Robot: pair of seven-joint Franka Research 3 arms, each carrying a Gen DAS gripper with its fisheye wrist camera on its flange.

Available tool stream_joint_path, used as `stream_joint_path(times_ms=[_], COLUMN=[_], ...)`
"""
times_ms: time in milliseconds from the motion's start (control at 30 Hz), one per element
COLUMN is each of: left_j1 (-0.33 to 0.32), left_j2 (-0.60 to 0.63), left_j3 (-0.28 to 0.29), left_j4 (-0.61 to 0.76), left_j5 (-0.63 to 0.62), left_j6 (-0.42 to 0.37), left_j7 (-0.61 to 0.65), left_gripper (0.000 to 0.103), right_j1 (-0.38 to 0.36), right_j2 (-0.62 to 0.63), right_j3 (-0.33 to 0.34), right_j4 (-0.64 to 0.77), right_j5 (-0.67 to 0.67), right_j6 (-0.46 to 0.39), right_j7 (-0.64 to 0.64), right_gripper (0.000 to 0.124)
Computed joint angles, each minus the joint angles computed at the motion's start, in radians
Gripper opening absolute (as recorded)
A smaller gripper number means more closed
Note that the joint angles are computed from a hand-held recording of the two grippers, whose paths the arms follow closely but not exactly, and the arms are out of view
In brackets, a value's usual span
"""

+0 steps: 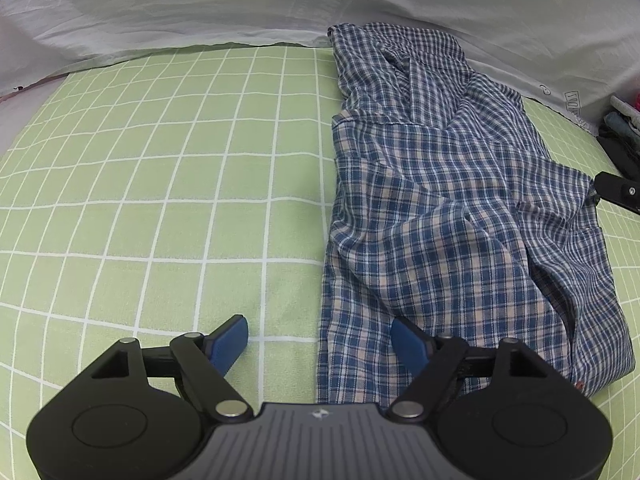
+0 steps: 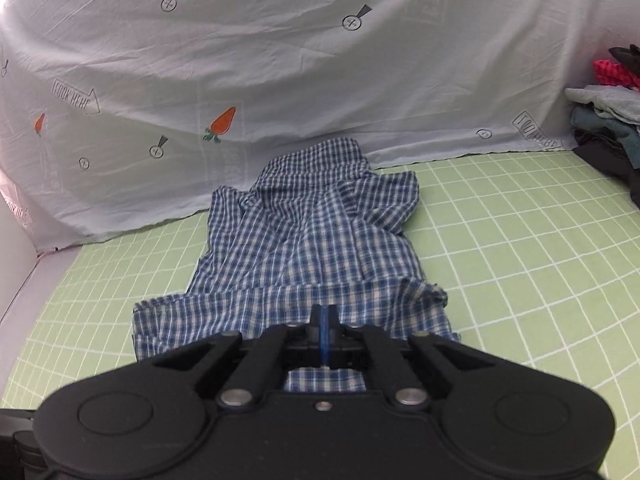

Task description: Fold clothes

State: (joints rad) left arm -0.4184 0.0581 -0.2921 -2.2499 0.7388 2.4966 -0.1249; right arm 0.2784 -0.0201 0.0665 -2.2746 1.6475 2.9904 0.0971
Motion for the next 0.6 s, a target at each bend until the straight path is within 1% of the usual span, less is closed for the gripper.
stream_joint_path(times_ms=[100,133,200,300,333,433,500,567,600], left_j1=[0.002,0.003,0.003,0.002,0.002,0.001,0.001,0.0,0.0], left_j2=[0.001,0.0,0.001,0.005,0.007,0.009,0.004,0.003,0.004], left_j3=[0.001,0.001,0.001,-0.001,-0.001,-0.002,-0.003,-0.003,-0.004], left_j4=[0.0,0.0,0.005,0.016,0.021,0.031,0.03,0.031,0.033], left_j5=[-0.01,-0.015,-0.031,-0.057,-0.065,-0.095,-0.113,-0.121,-0.123], left_j6=[0.001,0.002,-0.008,-0.033,-0.043,-0.07,-0.081,-0.089,-0.093], left_j7=[0.012,0.017,0.029,0.049,0.059,0.086,0.093,0.097,0.1], left_gripper=[0.08,0.08,0.08,0.08,0.08,0.08,0.08,0.081,0.081], right_j1=[-0.002,-0.004,-0.006,0.012,0.021,0.034,0.041,0.05,0.053], right_j2=[0.043,0.038,0.018,-0.013,-0.018,-0.029,-0.034,-0.034,-0.031], right_j3=[0.001,0.002,0.003,0.013,0.017,0.013,0.013,0.016,0.016], right_j4=[0.007,0.001,-0.015,-0.051,-0.061,-0.078,-0.083,-0.088,-0.087], right_j5=[-0.225,-0.239,-0.225,-0.247,-0.271,-0.319,-0.338,-0.359,-0.371], right_j6=[-0.004,-0.02,-0.066,-0.092,-0.096,-0.165,-0.2,-0.211,-0.216], right_j7=[0.219,0.229,0.202,0.142,0.141,0.179,0.195,0.202,0.214], right_gripper=[0.0,0.0,0.002,0.008,0.009,0.009,0.012,0.027,0.03])
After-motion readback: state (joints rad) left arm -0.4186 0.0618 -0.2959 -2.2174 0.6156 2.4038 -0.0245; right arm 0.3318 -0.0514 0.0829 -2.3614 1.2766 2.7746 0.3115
